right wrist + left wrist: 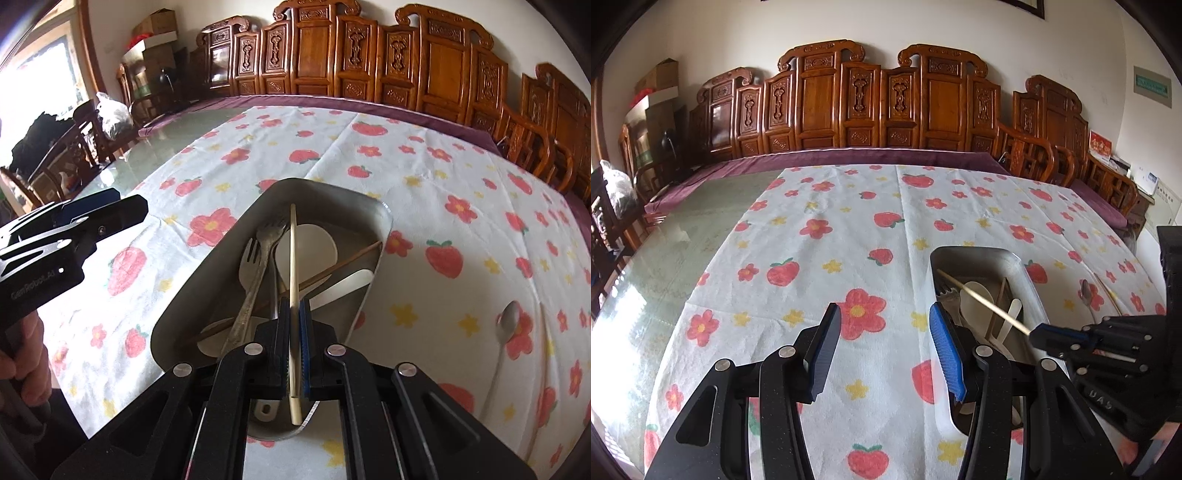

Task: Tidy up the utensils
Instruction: 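Lower the chopstick into the tray and open the right tool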

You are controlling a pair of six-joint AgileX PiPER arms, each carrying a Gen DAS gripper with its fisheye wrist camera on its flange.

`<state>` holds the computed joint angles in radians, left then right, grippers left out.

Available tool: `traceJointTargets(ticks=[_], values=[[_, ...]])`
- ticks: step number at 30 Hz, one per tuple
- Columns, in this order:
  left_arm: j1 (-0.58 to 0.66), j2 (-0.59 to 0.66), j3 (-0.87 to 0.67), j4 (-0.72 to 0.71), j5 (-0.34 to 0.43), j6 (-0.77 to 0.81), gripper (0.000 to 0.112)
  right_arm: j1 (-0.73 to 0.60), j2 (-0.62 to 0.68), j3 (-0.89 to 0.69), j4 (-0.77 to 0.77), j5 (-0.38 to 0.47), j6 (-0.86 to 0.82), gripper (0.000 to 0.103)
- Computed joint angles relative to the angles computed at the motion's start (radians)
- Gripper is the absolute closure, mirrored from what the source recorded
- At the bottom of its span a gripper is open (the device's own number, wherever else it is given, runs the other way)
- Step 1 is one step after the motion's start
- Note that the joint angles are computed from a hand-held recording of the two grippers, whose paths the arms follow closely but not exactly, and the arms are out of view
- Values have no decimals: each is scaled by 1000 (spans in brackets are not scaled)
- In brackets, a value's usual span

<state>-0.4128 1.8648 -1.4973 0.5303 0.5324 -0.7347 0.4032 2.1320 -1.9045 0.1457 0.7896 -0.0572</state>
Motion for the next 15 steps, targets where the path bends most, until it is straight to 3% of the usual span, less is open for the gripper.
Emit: traceJointTargets(ticks=[5, 15], values=[[0, -1, 1, 0, -1, -1, 65, 1, 12, -3, 95, 22, -44, 95], [-1, 2, -3, -6, 0, 3, 65, -19, -17, 61, 168, -13, -127, 94]])
